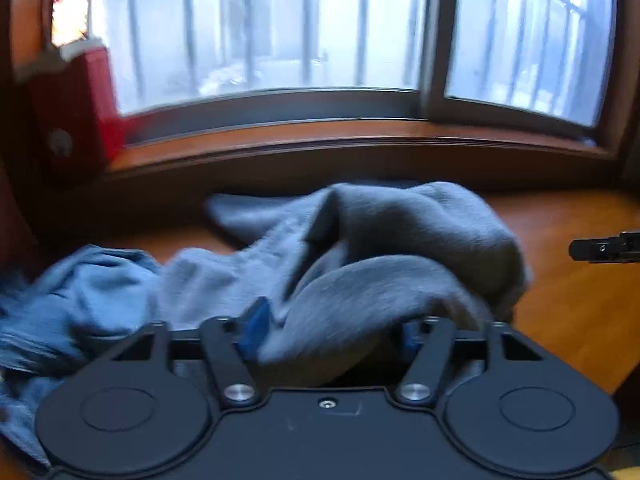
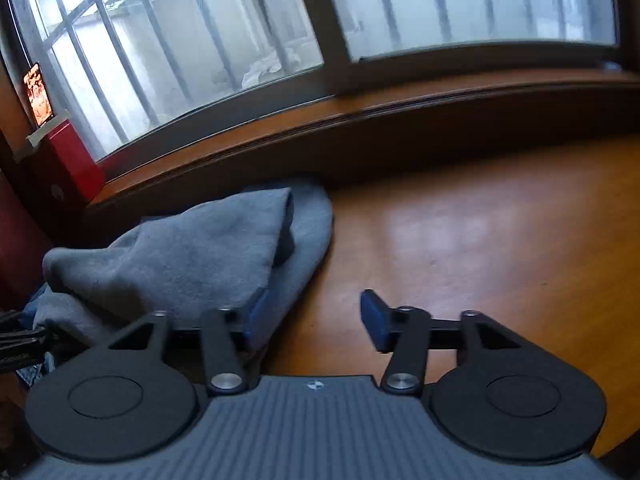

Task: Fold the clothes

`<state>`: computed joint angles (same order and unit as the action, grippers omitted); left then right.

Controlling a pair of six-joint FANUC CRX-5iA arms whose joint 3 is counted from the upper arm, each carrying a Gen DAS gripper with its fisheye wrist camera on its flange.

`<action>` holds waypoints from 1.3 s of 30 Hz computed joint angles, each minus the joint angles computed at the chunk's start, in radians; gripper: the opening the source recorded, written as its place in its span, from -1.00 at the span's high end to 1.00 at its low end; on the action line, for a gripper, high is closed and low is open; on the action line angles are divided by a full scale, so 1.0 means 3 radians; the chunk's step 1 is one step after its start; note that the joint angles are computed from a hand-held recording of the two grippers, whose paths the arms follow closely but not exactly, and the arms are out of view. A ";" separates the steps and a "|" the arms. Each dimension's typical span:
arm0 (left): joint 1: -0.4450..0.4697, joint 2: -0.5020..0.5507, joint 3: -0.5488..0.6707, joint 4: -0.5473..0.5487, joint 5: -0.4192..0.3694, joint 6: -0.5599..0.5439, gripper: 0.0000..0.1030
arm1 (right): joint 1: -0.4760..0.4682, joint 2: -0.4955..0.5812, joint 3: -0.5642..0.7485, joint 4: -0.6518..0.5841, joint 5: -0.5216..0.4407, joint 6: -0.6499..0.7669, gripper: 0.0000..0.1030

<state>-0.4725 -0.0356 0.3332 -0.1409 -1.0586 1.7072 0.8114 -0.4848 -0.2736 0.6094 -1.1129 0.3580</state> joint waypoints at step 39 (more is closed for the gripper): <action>-0.0153 0.0017 -0.0148 -0.0378 0.0040 0.1311 0.43 | -0.0721 0.1089 0.1266 -0.2042 0.0405 0.2680 0.72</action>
<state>-0.5185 -0.0305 0.2889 -0.2542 -1.0466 2.1005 0.5952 -0.1582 0.1062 -0.0033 -0.9915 1.1620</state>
